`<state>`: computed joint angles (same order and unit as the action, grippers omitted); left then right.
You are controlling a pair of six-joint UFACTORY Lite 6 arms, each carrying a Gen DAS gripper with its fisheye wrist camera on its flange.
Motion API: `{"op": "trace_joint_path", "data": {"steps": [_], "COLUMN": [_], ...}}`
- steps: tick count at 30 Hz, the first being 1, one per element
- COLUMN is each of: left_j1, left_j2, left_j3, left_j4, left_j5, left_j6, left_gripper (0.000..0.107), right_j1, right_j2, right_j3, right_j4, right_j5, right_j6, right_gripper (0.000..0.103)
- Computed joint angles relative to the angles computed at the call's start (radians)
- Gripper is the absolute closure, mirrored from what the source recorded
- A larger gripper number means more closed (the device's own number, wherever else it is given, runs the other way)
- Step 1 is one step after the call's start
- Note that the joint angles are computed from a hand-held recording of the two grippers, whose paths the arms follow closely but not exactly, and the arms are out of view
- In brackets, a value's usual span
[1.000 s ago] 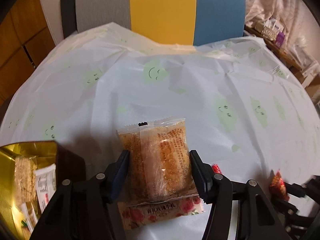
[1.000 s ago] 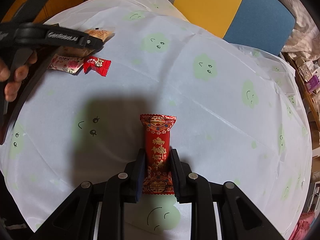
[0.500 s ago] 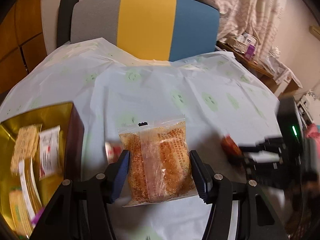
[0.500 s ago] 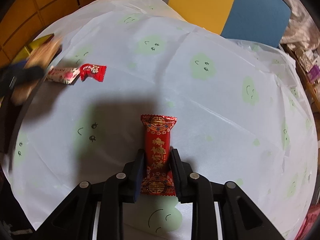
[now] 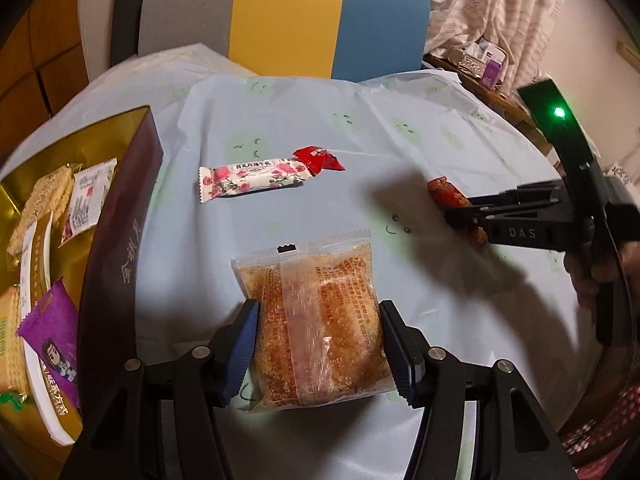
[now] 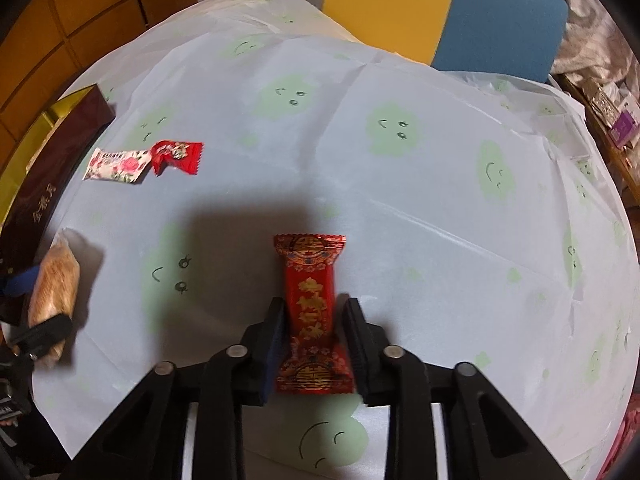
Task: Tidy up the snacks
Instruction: 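Carry the pastry bag into the gold tin and open the left tool while the right holds the candy bar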
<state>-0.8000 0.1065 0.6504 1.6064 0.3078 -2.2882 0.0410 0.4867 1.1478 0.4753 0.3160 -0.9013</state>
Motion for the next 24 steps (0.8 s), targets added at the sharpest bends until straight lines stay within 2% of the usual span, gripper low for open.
{"op": "trace_joint_path", "data": {"steps": [2,5,10,15,18,21,24], "left_j1": [-0.016,-0.037,-0.096,-0.082,-0.067,-0.063,-0.032], "left_j2": [0.008,0.029,0.063,0.046,-0.035,-0.166,-0.360], "left_j3": [-0.003,-0.008,-0.006,-0.012,-0.051,-0.103,-0.163], "left_j4": [0.030,0.095,0.104,0.109,0.131,0.082,-0.084], "left_j5": [0.015,0.050,0.133,0.118,0.080,0.067,0.056], "left_j6": [-0.036,-0.098,-0.117,-0.110,-0.151,-0.102,0.069], "left_gripper": [0.047,0.047,0.047,0.047,0.047,0.047,0.047], "right_j1": [0.013,-0.003,0.001,0.004,0.012,0.027,0.034], "right_j2": [-0.004,0.014,0.016,-0.012,-0.029,-0.056,-0.073], "right_j3": [-0.017,0.005,-0.002,-0.055,-0.086,-0.130,-0.153], "right_j4": [-0.009,0.036,0.044,0.129,0.157,0.190,0.205], "right_j5": [-0.027,-0.001,-0.023,-0.060,-0.084,-0.121,-0.127], "right_j6": [0.006,-0.027,-0.049,-0.153,-0.184,-0.231,-0.234], "right_gripper": [0.077,0.077,0.077,0.077,0.077,0.077,0.077]}}
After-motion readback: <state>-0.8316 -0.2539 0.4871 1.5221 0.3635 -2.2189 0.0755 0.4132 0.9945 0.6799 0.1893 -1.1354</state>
